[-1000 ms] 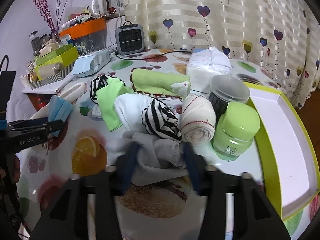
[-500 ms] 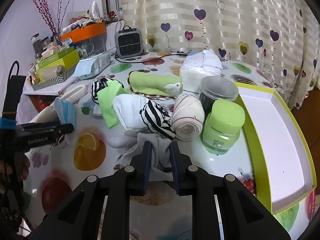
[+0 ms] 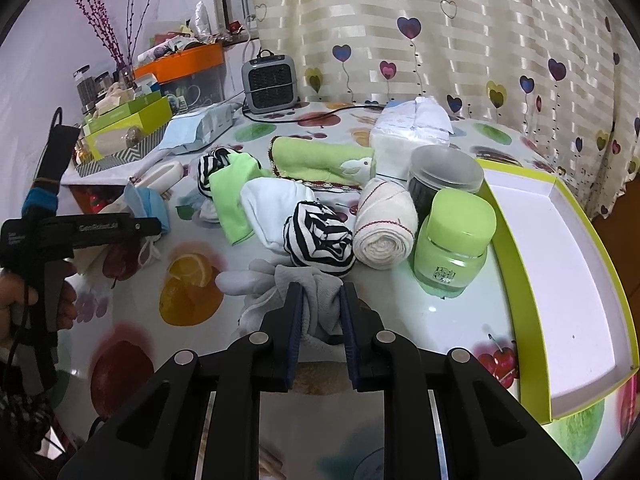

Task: Organize soft objects
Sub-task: 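Grasp the blue face mask with the left gripper while the right grasps the grey glove, then lift the mask and glove and carry both toward the white tray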

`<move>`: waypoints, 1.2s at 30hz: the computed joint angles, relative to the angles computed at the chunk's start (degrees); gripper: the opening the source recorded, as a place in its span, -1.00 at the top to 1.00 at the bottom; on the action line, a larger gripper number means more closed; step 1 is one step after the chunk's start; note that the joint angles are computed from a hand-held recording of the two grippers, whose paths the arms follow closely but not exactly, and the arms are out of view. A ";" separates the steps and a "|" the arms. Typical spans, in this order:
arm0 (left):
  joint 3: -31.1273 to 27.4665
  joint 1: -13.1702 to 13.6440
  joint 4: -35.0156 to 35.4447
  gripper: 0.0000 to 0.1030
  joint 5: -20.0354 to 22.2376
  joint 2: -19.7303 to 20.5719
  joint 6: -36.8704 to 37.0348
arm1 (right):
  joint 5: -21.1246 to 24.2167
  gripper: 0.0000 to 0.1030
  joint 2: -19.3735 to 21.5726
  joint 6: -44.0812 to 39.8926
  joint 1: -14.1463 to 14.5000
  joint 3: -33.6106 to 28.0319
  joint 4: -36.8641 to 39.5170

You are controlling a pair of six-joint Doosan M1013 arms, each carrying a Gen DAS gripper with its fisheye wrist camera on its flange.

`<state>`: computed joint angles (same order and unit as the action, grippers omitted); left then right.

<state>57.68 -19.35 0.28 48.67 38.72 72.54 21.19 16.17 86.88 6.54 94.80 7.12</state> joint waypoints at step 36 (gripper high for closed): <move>5.64 -1.61 -20.32 0.04 4.86 -3.73 32.43 | 4.11 0.01 -3.05 -27.13 -3.31 3.85 24.95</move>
<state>63.32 -20.96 -20.04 53.53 35.00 104.97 25.30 13.12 59.75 3.23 98.64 32.07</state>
